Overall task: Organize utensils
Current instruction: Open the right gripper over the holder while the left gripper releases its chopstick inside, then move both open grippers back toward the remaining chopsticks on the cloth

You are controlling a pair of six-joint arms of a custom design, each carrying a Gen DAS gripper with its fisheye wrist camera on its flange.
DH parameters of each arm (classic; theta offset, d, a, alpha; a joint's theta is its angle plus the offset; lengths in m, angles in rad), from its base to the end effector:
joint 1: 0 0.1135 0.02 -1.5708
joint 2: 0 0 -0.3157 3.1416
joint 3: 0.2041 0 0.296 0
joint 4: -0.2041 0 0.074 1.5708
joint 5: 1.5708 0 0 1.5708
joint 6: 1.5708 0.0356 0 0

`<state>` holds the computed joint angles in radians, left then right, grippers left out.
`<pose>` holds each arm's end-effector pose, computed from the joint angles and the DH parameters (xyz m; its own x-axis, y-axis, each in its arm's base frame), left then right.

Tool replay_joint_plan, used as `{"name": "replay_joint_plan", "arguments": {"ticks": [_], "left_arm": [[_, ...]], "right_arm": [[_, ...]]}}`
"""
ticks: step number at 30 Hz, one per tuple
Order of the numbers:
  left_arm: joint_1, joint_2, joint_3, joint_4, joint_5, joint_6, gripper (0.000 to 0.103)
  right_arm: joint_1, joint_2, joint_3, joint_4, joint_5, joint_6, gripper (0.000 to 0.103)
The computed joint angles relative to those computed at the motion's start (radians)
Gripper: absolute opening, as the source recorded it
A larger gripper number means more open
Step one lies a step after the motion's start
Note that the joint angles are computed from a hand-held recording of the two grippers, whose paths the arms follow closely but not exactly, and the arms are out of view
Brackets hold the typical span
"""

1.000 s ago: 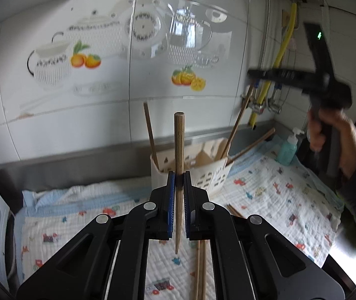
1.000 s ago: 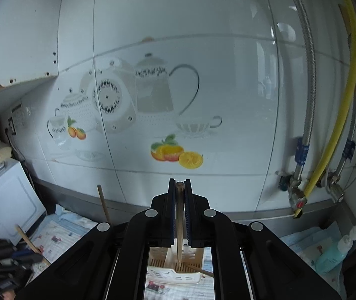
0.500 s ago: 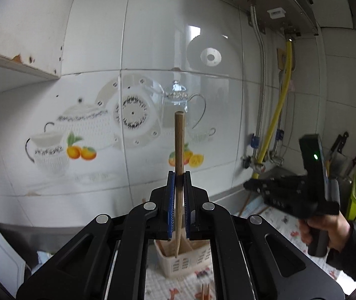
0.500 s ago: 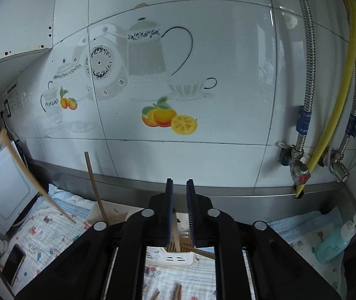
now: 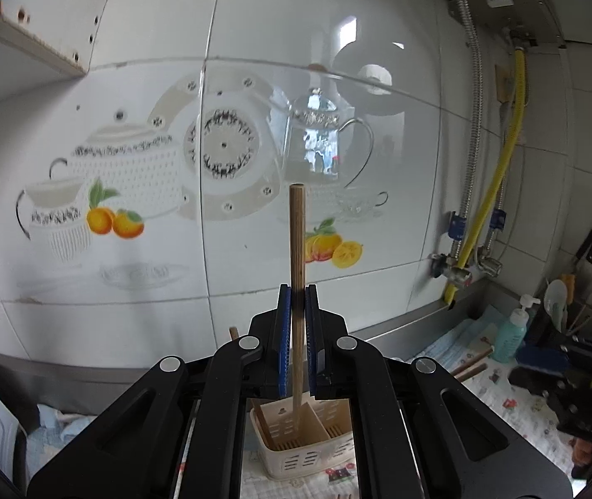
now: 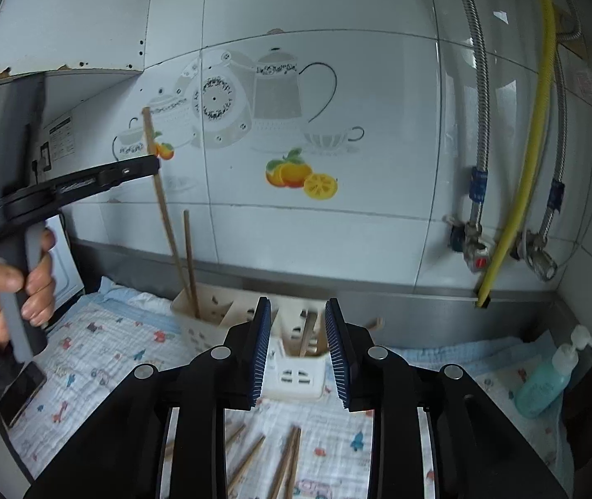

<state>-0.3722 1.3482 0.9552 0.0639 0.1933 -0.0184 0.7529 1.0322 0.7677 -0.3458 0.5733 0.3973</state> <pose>0.3181 -0.1315 0.3306 -0.3107 0.1019 -0.9450 0.5206 0.8501 -0.0795 0.1874 0.1491 0.3071 -0.4824 -0.0065 -0.8759 -0.0688 0.9972 0.0304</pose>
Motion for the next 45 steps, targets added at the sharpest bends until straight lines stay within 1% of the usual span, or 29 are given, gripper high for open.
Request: {"name": "replay_joint_plan", "arguments": {"ticks": [4, 6, 8, 12, 17, 19, 20, 21, 24, 29, 30, 31, 33, 38, 39, 40, 41, 42, 44, 45], "left_arm": [[0.009, 0.027, -0.008, -0.001, 0.011, -0.005, 0.005], [0.015, 0.039, -0.013, -0.001, 0.02, -0.005, 0.006], [0.02, 0.052, -0.011, -0.011, 0.025, -0.005, 0.006], [0.029, 0.06, -0.018, -0.015, 0.028, -0.002, 0.006], [0.038, 0.041, -0.032, -0.023, 0.032, -0.005, 0.008], [0.041, 0.023, -0.046, -0.026, 0.032, 0.001, 0.008], [0.042, 0.011, -0.056, -0.029, 0.026, 0.004, 0.009], [0.046, -0.003, -0.069, -0.03, 0.03, 0.007, 0.01], [0.056, -0.047, -0.107, -0.035, 0.023, 0.006, 0.026], [0.092, -0.133, -0.199, -0.059, 0.059, 0.009, 0.026], [0.096, -0.147, -0.217, -0.065, 0.06, 0.014, 0.028], [0.105, -0.169, -0.241, -0.073, 0.064, 0.019, 0.034], [0.122, -0.211, -0.289, -0.085, 0.074, 0.025, 0.041], [0.164, -0.297, -0.39, -0.131, 0.119, 0.062, 0.042], [0.175, -0.319, -0.413, -0.141, 0.127, 0.068, 0.044], [0.183, -0.333, -0.431, -0.146, 0.134, 0.073, 0.051], [0.192, -0.353, -0.452, -0.15, 0.139, 0.078, 0.055], [0.199, -0.377, -0.474, -0.156, 0.14, 0.085, 0.057], [0.203, -0.417, -0.508, -0.17, 0.137, 0.1, 0.057], [0.208, -0.44, -0.528, -0.178, 0.138, 0.105, 0.059]], "right_arm": [[0.058, -0.044, -0.064, -0.016, 0.024, 0.076, 0.027], [0.096, -0.05, -0.086, -0.031, 0.056, 0.111, 0.028], [0.135, -0.051, -0.105, -0.048, 0.085, 0.149, 0.031], [0.207, -0.044, -0.138, -0.086, 0.136, 0.232, 0.032], [0.274, -0.052, -0.173, -0.122, 0.169, 0.343, 0.037], [0.306, -0.048, -0.178, -0.148, 0.191, 0.386, 0.042], [0.325, -0.043, -0.179, -0.167, 0.208, 0.413, 0.043], [0.341, -0.041, -0.181, -0.18, 0.215, 0.437, 0.043], [0.382, -0.037, -0.188, -0.215, 0.231, 0.501, 0.043], [0.456, -0.009, -0.196, -0.28, 0.25, 0.629, 0.044], [0.475, 0.0, -0.198, -0.296, 0.255, 0.662, 0.045], [0.492, 0.008, -0.202, -0.308, 0.257, 0.695, 0.045], [0.522, 0.02, -0.21, -0.32, 0.255, 0.752, 0.045], [0.594, 0.072, -0.222, -0.355, 0.261, 0.898, 0.044], [0.61, 0.089, -0.221, -0.369, 0.263, 0.93, 0.044], [0.624, 0.102, -0.222, -0.379, 0.263, 0.959, 0.044], [0.634, 0.106, -0.226, -0.38, 0.262, 0.979, 0.044], [0.643, 0.11, -0.23, -0.377, 0.259, 0.997, 0.044], [0.661, 0.12, -0.239, -0.375, 0.255, 1.036, 0.044], [0.667, 0.124, -0.244, -0.372, 0.252, 1.053, 0.044]]}}
